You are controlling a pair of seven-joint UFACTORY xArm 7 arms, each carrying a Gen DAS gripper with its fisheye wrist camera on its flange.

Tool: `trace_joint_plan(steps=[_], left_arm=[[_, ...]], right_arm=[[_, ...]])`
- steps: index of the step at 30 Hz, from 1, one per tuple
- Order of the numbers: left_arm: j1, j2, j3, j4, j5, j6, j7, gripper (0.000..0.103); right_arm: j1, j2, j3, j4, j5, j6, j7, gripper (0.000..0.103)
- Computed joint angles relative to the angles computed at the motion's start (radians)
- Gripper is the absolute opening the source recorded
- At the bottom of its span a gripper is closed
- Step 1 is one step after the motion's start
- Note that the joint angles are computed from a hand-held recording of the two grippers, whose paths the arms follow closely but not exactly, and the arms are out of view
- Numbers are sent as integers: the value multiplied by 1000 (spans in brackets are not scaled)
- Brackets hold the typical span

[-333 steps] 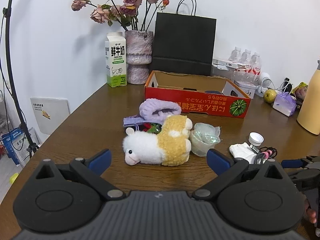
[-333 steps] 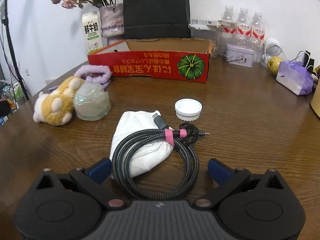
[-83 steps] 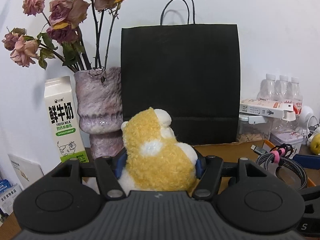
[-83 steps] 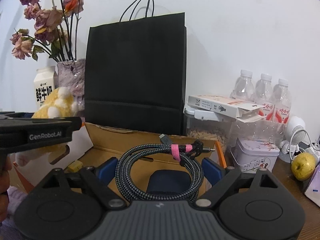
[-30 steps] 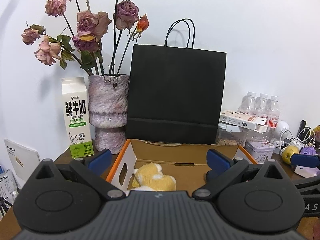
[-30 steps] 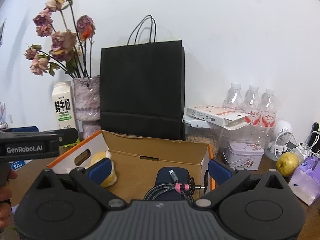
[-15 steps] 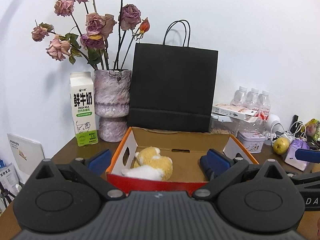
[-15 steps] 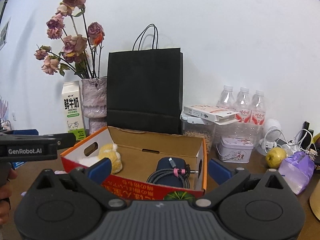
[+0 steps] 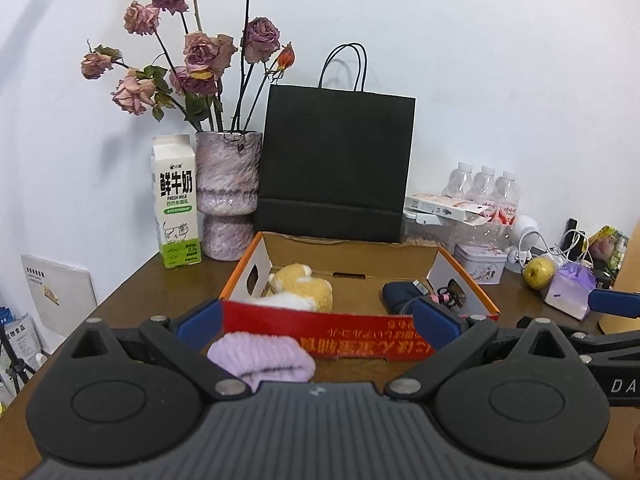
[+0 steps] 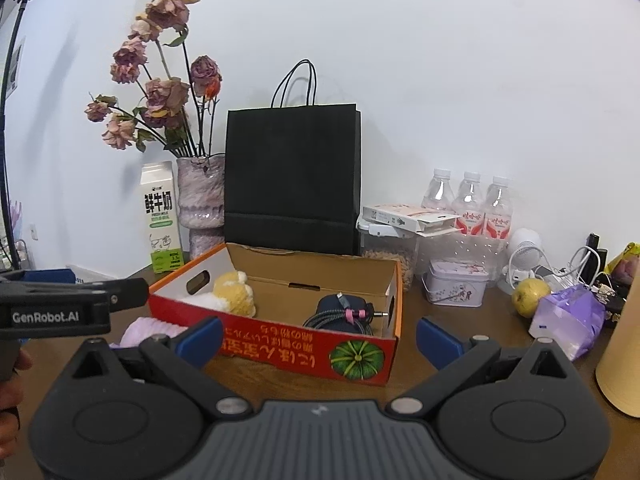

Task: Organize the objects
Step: 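Withdraw both tools from the box toward the remaining items on the table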

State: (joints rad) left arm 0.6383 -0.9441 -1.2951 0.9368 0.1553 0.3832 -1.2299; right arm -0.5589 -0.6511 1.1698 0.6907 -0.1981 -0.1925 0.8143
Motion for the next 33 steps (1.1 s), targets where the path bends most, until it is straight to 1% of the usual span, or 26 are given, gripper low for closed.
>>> trace_joint_plan(steps=[5, 14, 22, 33], left_arm=[[-60, -10, 12, -20, -3, 44, -2, 103], [-158, -20, 36, -59, 8, 103, -26, 103], [-229, -5, 52, -94, 30, 142, -60, 103], [-320, 24, 66, -144, 77, 182, -109, 103]], right_arm=[[99, -28, -66, -51, 5, 20, 4, 103], [226, -73, -131, -128, -1, 52, 28, 103], [309, -98, -165, -183, -17, 83, 61, 103], [386, -105, -189, -239, -48, 115, 110, 103]])
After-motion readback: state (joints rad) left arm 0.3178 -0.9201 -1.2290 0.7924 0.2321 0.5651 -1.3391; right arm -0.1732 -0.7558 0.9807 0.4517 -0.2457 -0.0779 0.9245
